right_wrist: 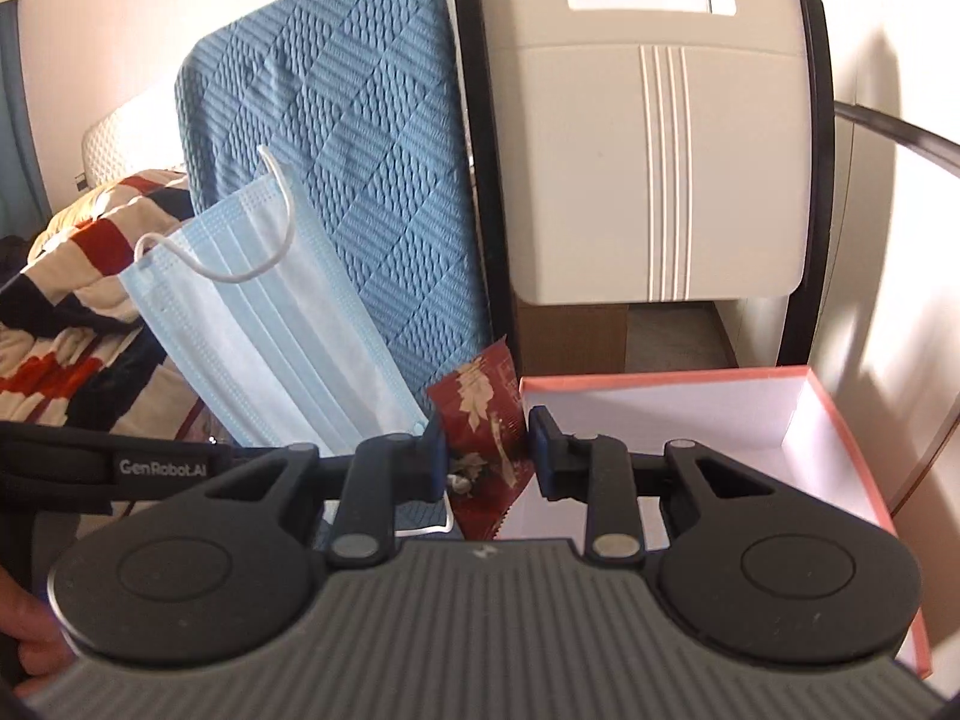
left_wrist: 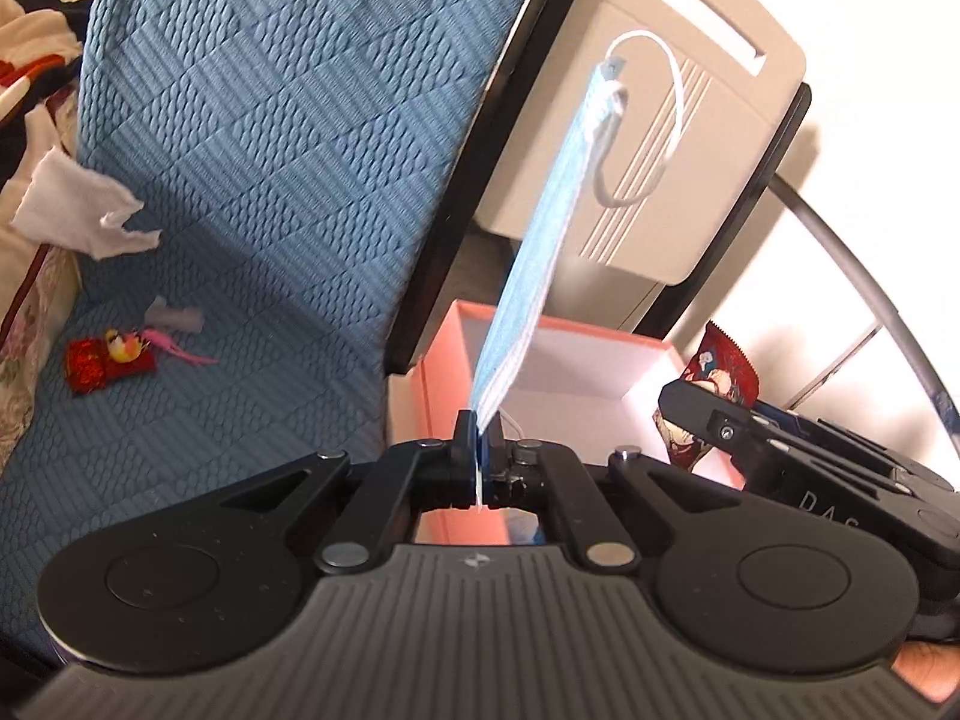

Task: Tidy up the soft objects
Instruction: 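Lift and carry the face mask and candy packet over the pink box with both tools, then open left gripper to drop the mask while right gripper releases the candy packet into the box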

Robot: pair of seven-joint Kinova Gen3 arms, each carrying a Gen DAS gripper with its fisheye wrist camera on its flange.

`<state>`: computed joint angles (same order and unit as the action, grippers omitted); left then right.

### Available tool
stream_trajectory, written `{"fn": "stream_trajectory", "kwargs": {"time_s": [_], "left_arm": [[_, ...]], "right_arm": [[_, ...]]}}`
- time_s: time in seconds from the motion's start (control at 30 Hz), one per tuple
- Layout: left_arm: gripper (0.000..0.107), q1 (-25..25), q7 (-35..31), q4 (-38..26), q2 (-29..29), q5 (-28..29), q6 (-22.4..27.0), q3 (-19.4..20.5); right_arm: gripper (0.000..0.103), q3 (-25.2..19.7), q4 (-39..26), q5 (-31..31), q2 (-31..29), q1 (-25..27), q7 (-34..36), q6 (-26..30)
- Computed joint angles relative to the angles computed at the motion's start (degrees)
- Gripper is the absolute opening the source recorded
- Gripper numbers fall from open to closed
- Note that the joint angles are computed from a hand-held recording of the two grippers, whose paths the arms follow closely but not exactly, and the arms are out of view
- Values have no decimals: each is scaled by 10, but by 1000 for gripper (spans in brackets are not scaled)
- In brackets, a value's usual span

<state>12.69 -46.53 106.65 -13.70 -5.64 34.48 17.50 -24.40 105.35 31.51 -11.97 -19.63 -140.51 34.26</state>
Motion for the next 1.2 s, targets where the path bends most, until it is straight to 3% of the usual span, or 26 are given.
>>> {"fn": "stream_trajectory", "kwargs": {"time_s": [0.27,0.7,1.2], "left_arm": [[2,-2,91,-64,35,-78,23,55],[2,81,196,-105,115,-172,28,46],[2,181,143,-116,216,-114,3,-36]], "right_arm": [[31,46,-13,-55,-15,6,88,-5],[31,109,7,-170,-26,37,243,-16],[31,137,92,-225,10,69,265,-12]]}}
